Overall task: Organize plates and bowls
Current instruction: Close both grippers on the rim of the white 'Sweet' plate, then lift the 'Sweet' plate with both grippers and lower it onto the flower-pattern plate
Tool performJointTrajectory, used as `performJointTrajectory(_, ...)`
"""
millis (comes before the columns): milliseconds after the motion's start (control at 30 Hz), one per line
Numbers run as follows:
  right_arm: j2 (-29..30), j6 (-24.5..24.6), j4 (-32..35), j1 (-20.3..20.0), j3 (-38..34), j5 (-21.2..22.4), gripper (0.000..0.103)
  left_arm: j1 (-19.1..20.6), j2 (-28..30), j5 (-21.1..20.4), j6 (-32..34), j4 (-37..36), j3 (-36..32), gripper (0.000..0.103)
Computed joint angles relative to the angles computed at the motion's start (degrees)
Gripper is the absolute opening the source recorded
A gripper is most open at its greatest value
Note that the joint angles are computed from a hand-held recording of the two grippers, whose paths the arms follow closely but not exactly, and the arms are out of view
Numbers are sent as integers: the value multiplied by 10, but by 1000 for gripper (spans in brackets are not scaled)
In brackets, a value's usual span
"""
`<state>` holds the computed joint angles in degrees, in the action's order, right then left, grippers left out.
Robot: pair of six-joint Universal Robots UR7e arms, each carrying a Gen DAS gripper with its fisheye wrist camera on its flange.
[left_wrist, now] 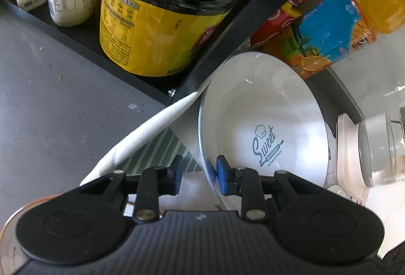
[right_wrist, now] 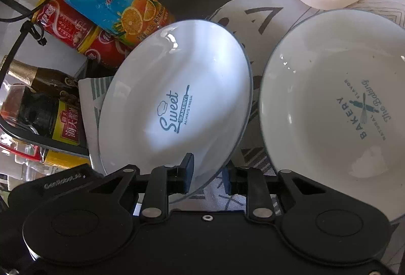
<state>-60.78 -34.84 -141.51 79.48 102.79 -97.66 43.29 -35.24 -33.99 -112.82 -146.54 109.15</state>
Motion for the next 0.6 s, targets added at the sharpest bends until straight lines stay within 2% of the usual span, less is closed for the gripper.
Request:
performJointTrajectory(67, 0, 0, -10, -2, 5, 2, 24, 1, 1, 2, 0, -5, 0, 23)
performJointTrajectory(133, 1, -1, -25, -4, 10, 1, 19, 3, 4, 6, 10, -30, 3, 14)
performJointTrajectory(200, 0, -7, -34, -5, 14, 4, 18, 4, 6, 7, 20, -44, 3, 9)
performJointTrajectory(267, -2, -21, -45, -5, 19, 5, 18, 3, 3, 6, 11, -20, -4, 9)
performJointTrajectory(433, -15, -58, -62, -3, 29, 16, 16, -8, 1, 17, 41, -37, 4, 8)
performJointTrajectory(600, -32, -60, -63, -6, 38, 23, 16, -23, -2, 18, 31, -10, 4, 9)
